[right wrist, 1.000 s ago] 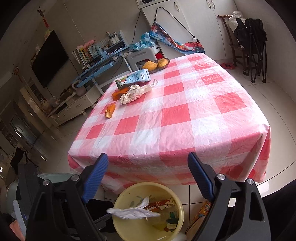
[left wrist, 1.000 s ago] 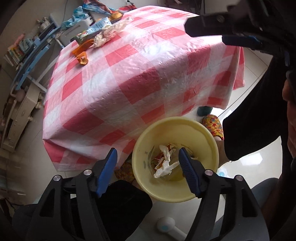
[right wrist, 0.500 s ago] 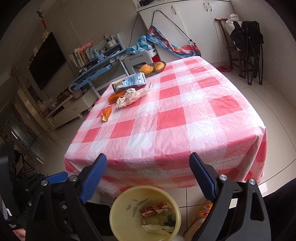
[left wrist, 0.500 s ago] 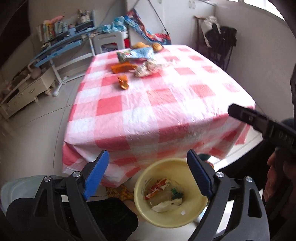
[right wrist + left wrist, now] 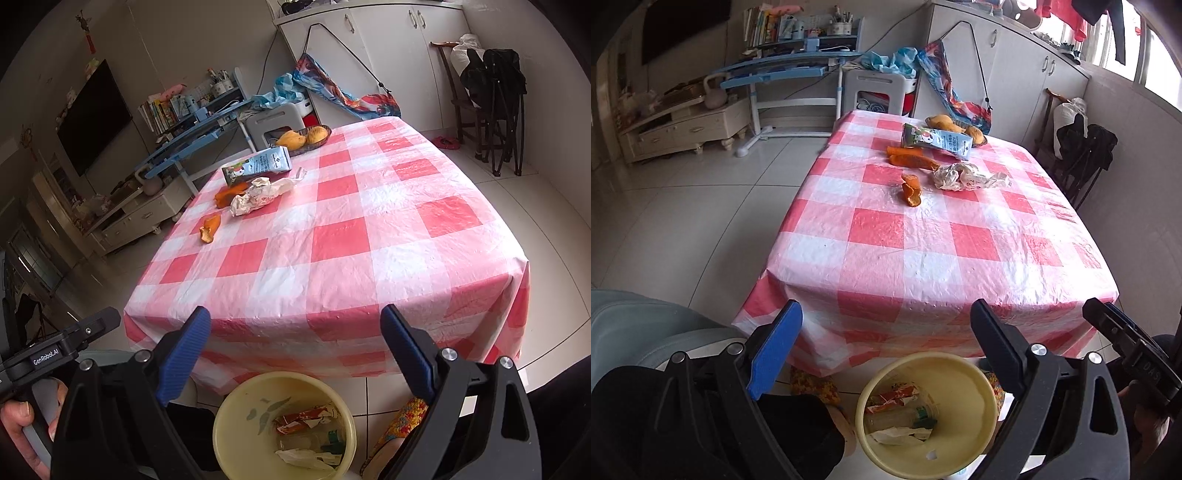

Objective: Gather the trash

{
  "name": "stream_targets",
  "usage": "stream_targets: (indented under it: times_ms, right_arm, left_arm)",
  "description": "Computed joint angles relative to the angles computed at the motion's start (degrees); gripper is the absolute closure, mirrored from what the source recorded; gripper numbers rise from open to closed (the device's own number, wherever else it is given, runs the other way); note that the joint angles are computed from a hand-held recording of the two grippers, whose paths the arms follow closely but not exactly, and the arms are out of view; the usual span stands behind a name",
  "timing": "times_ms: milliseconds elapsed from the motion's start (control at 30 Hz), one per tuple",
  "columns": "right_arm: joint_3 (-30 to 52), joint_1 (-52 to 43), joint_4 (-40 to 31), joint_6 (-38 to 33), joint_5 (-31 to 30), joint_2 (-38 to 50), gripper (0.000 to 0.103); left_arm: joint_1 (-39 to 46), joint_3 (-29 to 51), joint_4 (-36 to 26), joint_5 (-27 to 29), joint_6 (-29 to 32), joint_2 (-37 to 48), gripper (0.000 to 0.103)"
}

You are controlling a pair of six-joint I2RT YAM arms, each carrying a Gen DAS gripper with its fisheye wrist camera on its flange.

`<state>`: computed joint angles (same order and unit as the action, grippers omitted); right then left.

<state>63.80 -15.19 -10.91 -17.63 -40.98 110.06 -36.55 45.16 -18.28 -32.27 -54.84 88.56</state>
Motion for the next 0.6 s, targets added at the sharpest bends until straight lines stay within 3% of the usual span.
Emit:
stream_targets:
  times_ms: [600]
  right_arm:
    - [-0.4, 0.0, 0.1, -0.1, 0.1, -0.2, 0.013]
  left_arm:
    - [0.0, -1.0, -0.3, -1.5, -1.9, -2.0, 0.014]
